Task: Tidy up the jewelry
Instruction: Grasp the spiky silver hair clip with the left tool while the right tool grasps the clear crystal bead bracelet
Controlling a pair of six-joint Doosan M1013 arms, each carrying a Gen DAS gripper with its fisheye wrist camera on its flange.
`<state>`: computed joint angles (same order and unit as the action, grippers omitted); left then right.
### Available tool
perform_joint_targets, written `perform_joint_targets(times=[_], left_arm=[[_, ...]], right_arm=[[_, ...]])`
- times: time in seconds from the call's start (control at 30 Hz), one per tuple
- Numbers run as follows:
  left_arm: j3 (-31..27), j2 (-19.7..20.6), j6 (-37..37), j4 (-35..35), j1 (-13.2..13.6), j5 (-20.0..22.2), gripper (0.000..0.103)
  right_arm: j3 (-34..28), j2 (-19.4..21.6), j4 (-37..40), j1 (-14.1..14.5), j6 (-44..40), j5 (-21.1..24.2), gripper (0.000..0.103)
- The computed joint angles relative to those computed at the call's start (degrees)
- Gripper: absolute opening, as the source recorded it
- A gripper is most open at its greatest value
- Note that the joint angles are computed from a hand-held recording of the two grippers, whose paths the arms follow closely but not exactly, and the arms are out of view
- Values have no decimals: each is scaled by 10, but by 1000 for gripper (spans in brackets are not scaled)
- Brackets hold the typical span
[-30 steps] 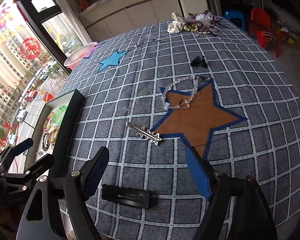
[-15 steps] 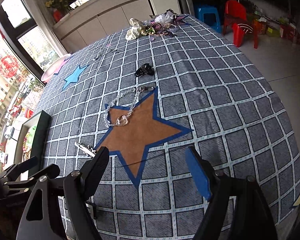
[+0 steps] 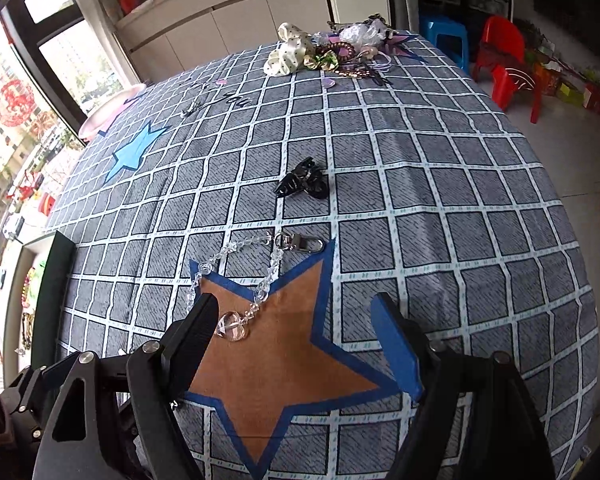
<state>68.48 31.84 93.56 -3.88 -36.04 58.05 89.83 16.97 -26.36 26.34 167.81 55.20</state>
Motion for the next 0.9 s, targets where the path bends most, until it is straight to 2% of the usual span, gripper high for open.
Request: perform_joint_targets(times=[0.07,0.1,0.13,0.23,0.3,0.37,0.43,0.47,0.5,0.53,0.57,0.6,0.63,0.73,0.9], left_arm=[[1,0,-4,7,-2,-5,103],[1,-1,-4,10,-3,-8,103],[3,-2,-3,13,-4,-12,103],[6,-3,5,9,-4,-19,103],[6,-4,24,-11,-1,-19,96],[8,-7,41,-15,-3,-23,89],[9,-8,57,-17,-5,-20,70],[13,-10,61,-7,-8,-26,70],[18,-12,73,-13,-7,-32,65],[21,-14,83,-20,-6,-38,54],[23,-15,93,-25,-5,-40,46],[22,-15,107,-36,-3,-39,32],[20,-14,120,-49,0,-34,25],[15,-12,145,-83,9,-21,24],[25,-20,180,-97,16,-24,24]], right_arm=[[-9,10,8,-3,-25,4,79],[-12,14,11,-4,-37,7,74],[-19,19,2,-2,-44,19,74],[-43,38,-13,3,-87,69,64],[-44,39,-18,5,-100,66,56],[-43,38,-16,6,-100,66,52],[-41,36,-18,7,-98,66,46],[-40,35,-18,7,-97,66,38],[-39,34,-19,9,-95,66,29],[-39,33,-19,10,-95,66,25],[-38,32,-20,11,-95,66,14],[-37,32,-22,12,-93,67,6],[-35,32,-27,13,-87,68,5],[-23,23,-37,19,-60,58,5],[2,1,-53,30,-9,33,5]])
